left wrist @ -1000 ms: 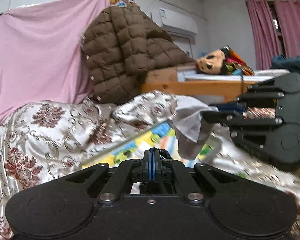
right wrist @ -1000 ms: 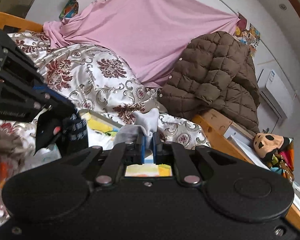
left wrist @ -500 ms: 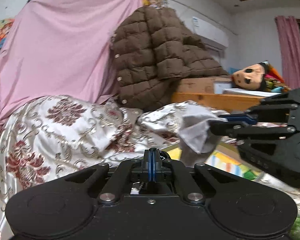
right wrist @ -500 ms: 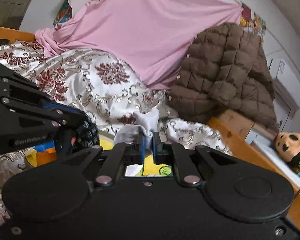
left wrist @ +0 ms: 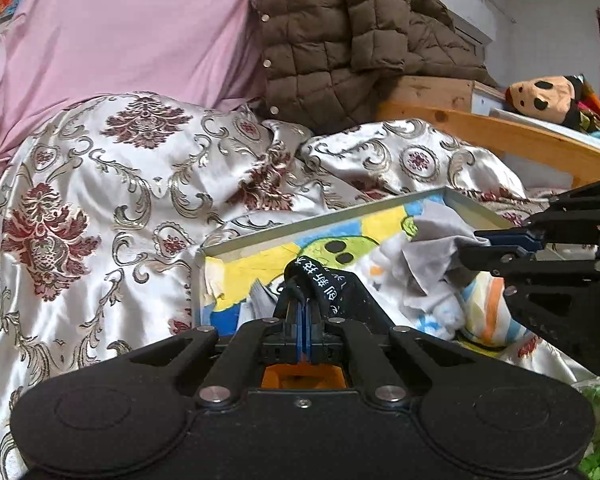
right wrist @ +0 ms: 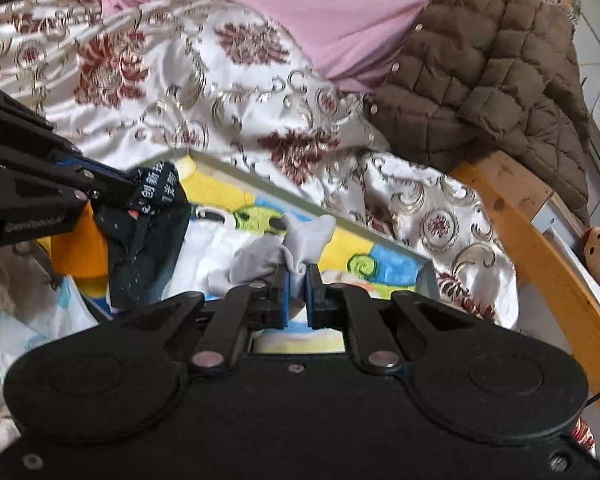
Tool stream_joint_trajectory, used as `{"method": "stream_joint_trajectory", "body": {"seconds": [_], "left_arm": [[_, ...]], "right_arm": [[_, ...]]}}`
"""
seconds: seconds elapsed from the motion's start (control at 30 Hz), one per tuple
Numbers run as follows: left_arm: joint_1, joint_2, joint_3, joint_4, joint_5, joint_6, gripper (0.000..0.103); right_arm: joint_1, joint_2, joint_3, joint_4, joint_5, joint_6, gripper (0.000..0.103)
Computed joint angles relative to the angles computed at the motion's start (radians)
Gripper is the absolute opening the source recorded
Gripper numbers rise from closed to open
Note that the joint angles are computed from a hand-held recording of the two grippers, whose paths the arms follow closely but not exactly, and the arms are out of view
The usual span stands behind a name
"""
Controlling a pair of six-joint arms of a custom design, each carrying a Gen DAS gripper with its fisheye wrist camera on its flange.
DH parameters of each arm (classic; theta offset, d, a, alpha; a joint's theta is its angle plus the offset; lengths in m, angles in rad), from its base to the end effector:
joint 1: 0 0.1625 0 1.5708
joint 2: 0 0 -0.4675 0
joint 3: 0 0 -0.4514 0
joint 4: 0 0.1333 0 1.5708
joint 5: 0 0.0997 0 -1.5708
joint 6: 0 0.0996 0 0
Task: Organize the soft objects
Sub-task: 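Carry the black cloth and grey cloth with both grippers over the tray, then open both grippers to drop the cloths into the tray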
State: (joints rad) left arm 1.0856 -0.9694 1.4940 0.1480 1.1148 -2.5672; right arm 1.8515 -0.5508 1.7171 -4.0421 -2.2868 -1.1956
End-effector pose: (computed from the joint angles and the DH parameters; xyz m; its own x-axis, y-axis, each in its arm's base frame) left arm -0.1525 -0.6691 0.1882 -0.6437 0.3952 -0.6553 0.7627 0.4007 -0.5076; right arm 0.2522 -0.6295 0.0687 -0.2622 -0.0884 0.9609 -0.8644 0.4642 -0.1932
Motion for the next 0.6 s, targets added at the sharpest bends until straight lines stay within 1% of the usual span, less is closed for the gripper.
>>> {"method": "stream_joint_trajectory", "body": {"seconds": [0.17,0.23,0.27,0.4,0.43,0.5,0.57,0.6], "left_arm": [[0.000,0.017,-0.010,0.032,-0.010,0.012,0.001],[-0.004,0.018,-0.003,0.023,-0.017,0.023,0.001],[-0.006,0.017,0.001,0.020,-0.019,0.028,0.001],[-0.011,0.014,-0.002,0.032,-0.018,0.017,0.004],[-0.012,0.013,0.000,0.032,-0.019,0.018,0.006],[-0.014,0.011,0.003,0.029,-0.023,0.021,0.010],[-0.017,0.008,0.006,0.026,-0.026,0.016,0.015],[-0.018,0.007,0.006,0.027,-0.026,0.012,0.018]], "right_arm": [[0.001,-0.004,-0.035,0.112,-0.078,0.064,0.003],[-0.001,-0.014,-0.026,0.135,-0.080,0.095,0.004],[-0.001,-0.018,-0.027,0.139,-0.078,0.104,0.007],[0.002,-0.021,-0.024,0.121,-0.076,0.110,0.011],[0.004,-0.024,-0.020,0.120,-0.074,0.117,0.012],[0.008,-0.031,-0.013,0.115,-0.073,0.132,0.018],[0.013,-0.030,-0.008,0.084,-0.071,0.127,0.032],[0.014,-0.032,-0.005,0.074,-0.066,0.128,0.034]]}}
